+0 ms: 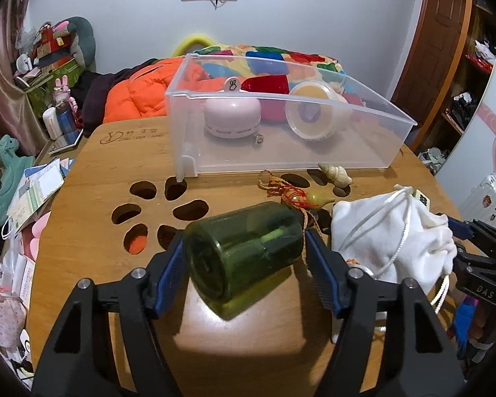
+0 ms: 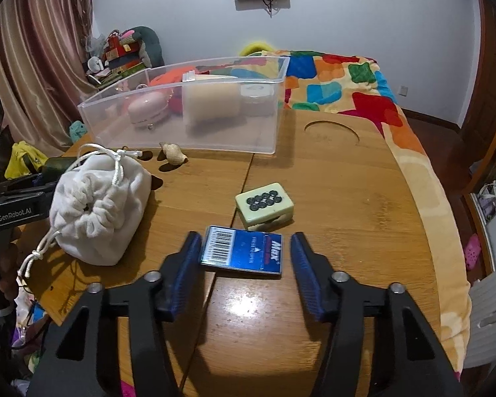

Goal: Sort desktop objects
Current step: 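Grasp the green glass bottle with the left tool while the right tool grasps the blue card, then hold and lift the green bottle with the left tool while the right tool holds the blue card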

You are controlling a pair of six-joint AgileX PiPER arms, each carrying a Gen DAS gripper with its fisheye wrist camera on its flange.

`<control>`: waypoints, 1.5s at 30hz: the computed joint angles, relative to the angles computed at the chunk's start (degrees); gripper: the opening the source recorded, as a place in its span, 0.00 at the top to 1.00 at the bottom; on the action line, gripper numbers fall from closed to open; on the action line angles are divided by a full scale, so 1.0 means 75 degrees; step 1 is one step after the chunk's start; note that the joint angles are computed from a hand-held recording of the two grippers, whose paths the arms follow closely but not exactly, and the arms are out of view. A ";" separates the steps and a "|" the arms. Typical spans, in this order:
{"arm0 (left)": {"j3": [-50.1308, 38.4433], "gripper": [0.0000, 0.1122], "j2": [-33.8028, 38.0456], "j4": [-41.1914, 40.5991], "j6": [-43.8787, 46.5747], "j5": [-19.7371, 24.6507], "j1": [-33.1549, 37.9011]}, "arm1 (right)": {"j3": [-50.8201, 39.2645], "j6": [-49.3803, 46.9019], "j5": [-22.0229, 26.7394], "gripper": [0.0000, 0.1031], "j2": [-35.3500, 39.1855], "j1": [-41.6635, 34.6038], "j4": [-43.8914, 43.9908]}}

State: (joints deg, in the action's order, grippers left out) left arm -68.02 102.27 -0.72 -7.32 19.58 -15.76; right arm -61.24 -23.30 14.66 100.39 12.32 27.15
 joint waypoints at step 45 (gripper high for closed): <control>0.2149 0.40 -0.1737 -0.1308 0.0985 -0.0666 0.0695 | 0.0309 -0.0897 0.0136 0.56 -0.0405 -0.0193 0.1183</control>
State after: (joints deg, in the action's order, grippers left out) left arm -51.90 89.24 -10.53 0.07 14.58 -10.55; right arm -58.93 -30.03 15.68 97.36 10.87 36.03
